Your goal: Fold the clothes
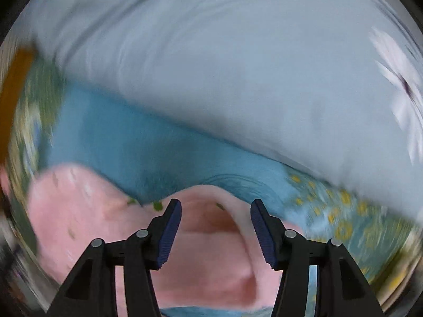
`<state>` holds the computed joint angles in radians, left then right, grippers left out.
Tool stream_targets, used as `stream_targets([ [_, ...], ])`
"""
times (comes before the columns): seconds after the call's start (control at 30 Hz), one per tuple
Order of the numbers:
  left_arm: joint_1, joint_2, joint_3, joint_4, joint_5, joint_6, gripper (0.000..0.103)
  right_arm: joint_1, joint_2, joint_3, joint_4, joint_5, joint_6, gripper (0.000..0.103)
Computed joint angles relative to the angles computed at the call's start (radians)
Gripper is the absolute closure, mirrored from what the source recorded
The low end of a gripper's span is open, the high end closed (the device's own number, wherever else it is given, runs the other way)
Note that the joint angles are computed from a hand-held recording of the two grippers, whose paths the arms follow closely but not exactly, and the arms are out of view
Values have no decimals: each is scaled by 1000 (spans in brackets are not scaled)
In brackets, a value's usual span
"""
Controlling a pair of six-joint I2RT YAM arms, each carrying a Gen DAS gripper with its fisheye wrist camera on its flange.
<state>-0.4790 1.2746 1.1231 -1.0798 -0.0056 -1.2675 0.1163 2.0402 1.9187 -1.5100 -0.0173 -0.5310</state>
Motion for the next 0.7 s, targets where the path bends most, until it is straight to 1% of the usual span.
stream_targets([
  [0.07, -6, 18, 5, 4, 8, 12, 58, 54, -15, -74, 49, 62, -93, 39],
  [0.13, -11, 36, 9, 8, 16, 24, 58, 109, -33, -155, 114, 138, -184, 39],
  [0.23, -6, 55, 8, 9, 30, 28, 56, 150, -10, -182, 122, 197, -241, 36],
  [0.3, 2, 55, 2, 15, 42, 22, 55, 165, -8, -207, 146, 228, -258, 36],
  [0.33, 5, 53, -1, 17, 46, 20, 55, 167, 3, -201, 135, 229, -249, 36],
  [0.43, 8, 49, -7, 21, 49, 9, 54, 158, 23, -187, 107, 220, -195, 36],
  [0.5, 12, 48, -11, 27, 55, 2, 54, 149, 27, -187, 94, 216, -159, 39],
  [0.53, 13, 46, -11, 31, 60, -6, 54, 144, 23, -190, 89, 208, -136, 44],
  [0.57, 14, 46, -10, 35, 64, -11, 54, 137, 20, -191, 80, 197, -112, 53],
  [0.6, 13, 46, -8, 38, 66, -12, 54, 133, 15, -196, 75, 195, -93, 58],
  [0.63, 13, 46, -5, 40, 69, -12, 54, 130, 1, -213, 83, 202, -71, 69],
  [0.67, 12, 48, -1, 39, 71, -13, 54, 128, -16, -231, 93, 212, -53, 82],
  [0.7, 12, 48, 4, 38, 73, -14, 54, 126, -34, -249, 103, 225, -40, 89],
])
